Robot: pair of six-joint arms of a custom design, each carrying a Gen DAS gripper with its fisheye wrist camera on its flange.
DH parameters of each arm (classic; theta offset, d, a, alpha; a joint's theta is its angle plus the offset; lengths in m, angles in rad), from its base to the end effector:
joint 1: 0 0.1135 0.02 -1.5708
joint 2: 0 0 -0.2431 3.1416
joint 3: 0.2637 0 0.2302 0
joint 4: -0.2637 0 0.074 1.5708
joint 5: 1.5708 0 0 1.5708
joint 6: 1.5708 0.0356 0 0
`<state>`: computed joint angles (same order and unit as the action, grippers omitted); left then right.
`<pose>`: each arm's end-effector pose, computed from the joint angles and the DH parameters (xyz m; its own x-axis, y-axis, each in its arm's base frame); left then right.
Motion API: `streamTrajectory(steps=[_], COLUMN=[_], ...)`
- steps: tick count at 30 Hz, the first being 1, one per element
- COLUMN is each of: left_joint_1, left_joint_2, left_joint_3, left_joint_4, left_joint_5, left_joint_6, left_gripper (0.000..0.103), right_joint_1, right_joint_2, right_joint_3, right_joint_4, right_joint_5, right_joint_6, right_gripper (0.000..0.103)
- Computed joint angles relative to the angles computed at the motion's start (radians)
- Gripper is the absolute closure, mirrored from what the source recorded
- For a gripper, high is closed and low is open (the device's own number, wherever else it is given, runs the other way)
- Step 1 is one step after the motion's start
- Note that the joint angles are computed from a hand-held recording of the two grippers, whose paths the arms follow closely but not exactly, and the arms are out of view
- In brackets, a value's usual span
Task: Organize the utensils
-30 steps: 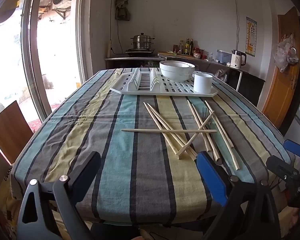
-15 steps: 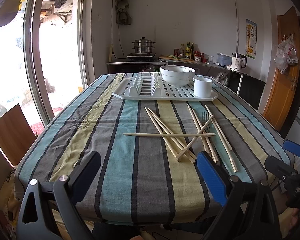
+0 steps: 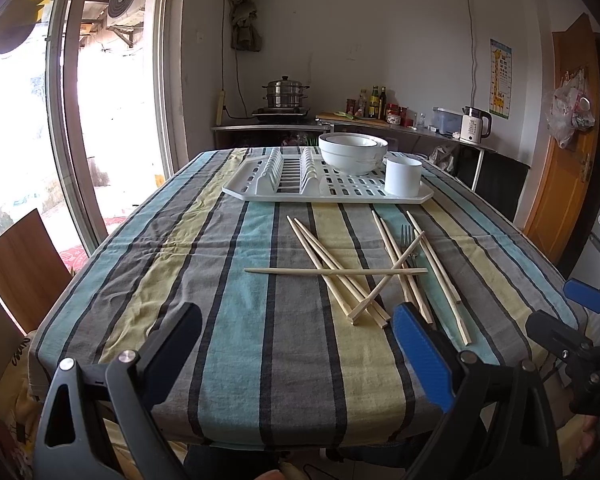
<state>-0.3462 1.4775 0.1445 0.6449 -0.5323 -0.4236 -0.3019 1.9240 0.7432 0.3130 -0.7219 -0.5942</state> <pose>0.1838 -0.0471 0.0872 -0.5132 -0.1914 -0.8367 -0.3152 0.9487 -0.0237 0.3022 -0.0695 0.0820 -0.5001 -0.2843 -0.8179 -0.5608 0.8260 0.0558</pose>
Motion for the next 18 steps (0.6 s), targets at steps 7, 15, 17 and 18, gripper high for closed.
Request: streamTrajectory(steps=[7, 15, 17, 18], left_joint_1=[-0.009, -0.013, -0.014, -0.012], left_joint_2=[0.004, 0.004, 0.005, 0.005], left_joint_3=[0.001, -0.001, -0.002, -0.001], left_joint_4=[-0.001, 0.002, 0.003, 0.003], left_joint_5=[-0.006, -0.008, -0.011, -0.010], left_joint_6=[-0.005, -0.005, -0.007, -0.006], left_gripper=[0.005, 0.005, 0.005, 0.005], right_joint_1=[-0.002, -0.004, -0.004, -0.003], right_joint_2=[-0.003, -0.005, -0.005, -0.005], right_joint_3=[0.000, 0.003, 0.003, 0.003], right_joint_4=[-0.004, -0.012, -0.010, -0.010], right_joint_5=[-0.003, -0.006, -0.006, -0.006], right_joint_6=[-0.001, -0.003, -0.003, -0.001], right_gripper=[0.001, 0.001, 0.001, 0.001])
